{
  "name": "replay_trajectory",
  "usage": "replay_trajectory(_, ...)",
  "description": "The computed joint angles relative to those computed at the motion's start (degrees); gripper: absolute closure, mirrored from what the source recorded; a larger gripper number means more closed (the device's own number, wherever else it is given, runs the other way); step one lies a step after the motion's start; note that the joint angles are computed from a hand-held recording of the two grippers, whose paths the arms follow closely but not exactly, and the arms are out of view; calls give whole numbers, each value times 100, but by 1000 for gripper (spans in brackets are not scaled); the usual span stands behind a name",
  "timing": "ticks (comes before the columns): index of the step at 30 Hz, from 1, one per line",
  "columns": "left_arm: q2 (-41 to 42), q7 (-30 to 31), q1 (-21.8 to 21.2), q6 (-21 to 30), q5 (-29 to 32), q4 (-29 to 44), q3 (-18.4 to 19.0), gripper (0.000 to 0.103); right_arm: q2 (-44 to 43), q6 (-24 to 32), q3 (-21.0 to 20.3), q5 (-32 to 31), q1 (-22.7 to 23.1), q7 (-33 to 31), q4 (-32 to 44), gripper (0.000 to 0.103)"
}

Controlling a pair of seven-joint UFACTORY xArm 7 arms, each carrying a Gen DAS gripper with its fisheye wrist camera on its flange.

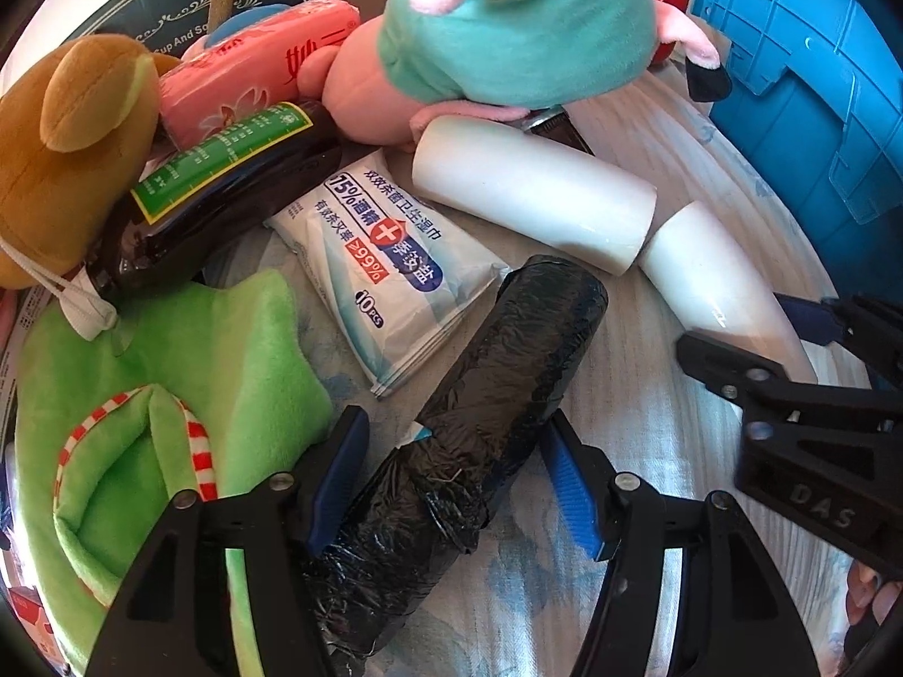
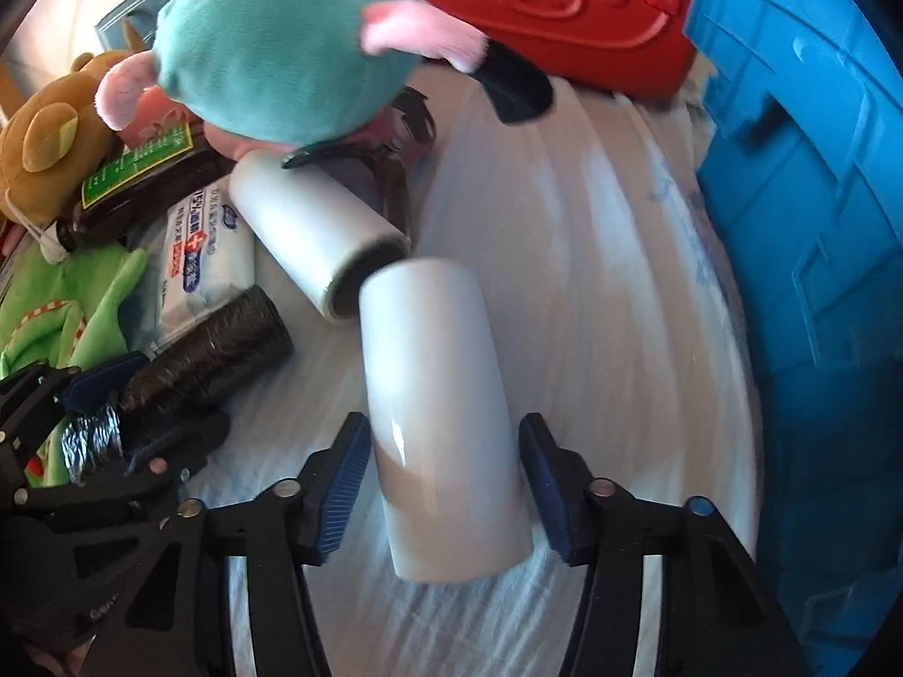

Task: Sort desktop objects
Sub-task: 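Grasp the black bag roll with the left tool while the right tool grasps the white lint roller, then lift both rolls over the blue crate and release them inside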

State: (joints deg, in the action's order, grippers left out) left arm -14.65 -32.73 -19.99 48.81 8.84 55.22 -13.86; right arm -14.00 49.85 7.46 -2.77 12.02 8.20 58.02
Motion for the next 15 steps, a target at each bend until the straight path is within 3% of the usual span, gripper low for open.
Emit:
replay_trajectory(2,-16,51,-21,80,-78,32,18,48,141,89,93,-164,20,75,94,57)
replay_trajectory(8,-341,178,-109,429,-117,68,-70,68,-265,138,81,-111,99,130,-86,58)
replay_trajectory(15,-1235,262,-65,642,-348,29,-80,69,-1172,417,256,-65,170,189,-148,58)
